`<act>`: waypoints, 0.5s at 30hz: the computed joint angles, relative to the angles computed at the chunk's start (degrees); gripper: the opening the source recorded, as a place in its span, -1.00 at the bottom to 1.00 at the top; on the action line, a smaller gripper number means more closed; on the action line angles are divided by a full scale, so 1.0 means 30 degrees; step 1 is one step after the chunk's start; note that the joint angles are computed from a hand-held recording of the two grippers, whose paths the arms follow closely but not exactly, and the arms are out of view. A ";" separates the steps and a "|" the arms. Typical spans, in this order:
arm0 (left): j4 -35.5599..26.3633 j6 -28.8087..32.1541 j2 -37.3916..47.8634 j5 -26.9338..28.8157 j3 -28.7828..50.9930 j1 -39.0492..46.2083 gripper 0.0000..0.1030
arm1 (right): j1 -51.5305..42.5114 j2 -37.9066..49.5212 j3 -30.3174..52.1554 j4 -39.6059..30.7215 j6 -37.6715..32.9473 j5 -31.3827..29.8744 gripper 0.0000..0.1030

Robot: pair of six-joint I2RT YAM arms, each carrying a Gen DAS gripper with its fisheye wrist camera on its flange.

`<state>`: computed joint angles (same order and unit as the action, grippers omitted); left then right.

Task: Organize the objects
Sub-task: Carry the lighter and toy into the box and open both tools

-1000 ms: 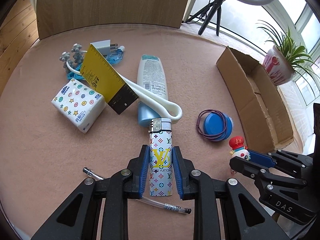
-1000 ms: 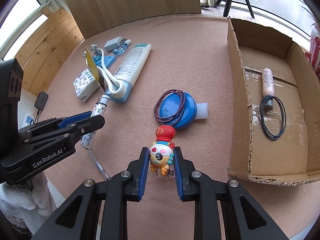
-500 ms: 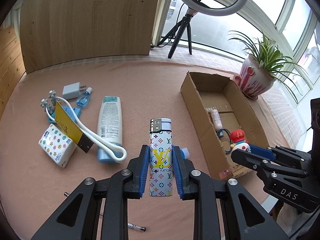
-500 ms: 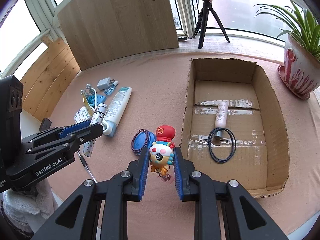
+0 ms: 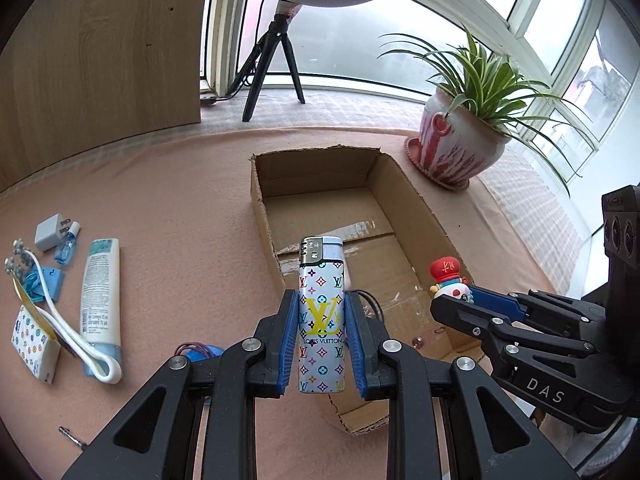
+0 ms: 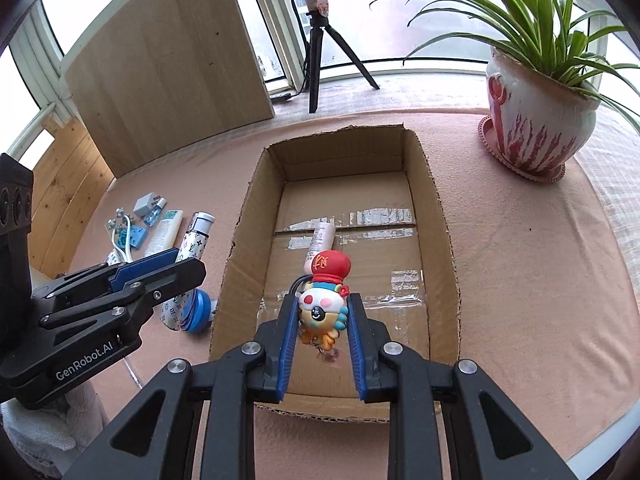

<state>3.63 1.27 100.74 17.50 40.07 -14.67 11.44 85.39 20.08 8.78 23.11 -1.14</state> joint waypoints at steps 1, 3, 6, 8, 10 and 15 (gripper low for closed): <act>0.0079 -0.0136 0.0124 -0.0191 0.0122 -0.0331 -0.51 | -0.0331 0.0086 -0.0041 0.0087 -0.0161 -0.0228 -0.58; 0.0148 -0.0388 0.0293 -0.0488 0.0281 -0.0888 -0.51 | -0.0781 0.0190 -0.0070 0.0172 -0.0453 -0.0445 -0.58; 0.0122 -0.0616 0.0605 -0.0705 0.0551 -0.1250 -0.51 | -0.1104 0.0369 -0.0066 0.0322 -0.0749 -0.0641 -0.58; -0.0013 -0.0632 0.0715 -0.0776 0.0687 -0.1295 -0.45 | -0.1247 0.0623 0.0063 0.0324 -0.0926 -0.0745 -0.57; 0.0178 -0.0912 0.0493 -0.0947 0.0452 -0.1114 0.11 | -0.1360 0.0784 0.0119 0.0400 -0.0996 -0.0866 -0.42; 0.0511 -0.0693 -0.0661 -0.0936 -0.0765 0.0374 0.16 | -0.1456 0.0623 0.0308 0.0350 -0.1348 -0.1492 -0.24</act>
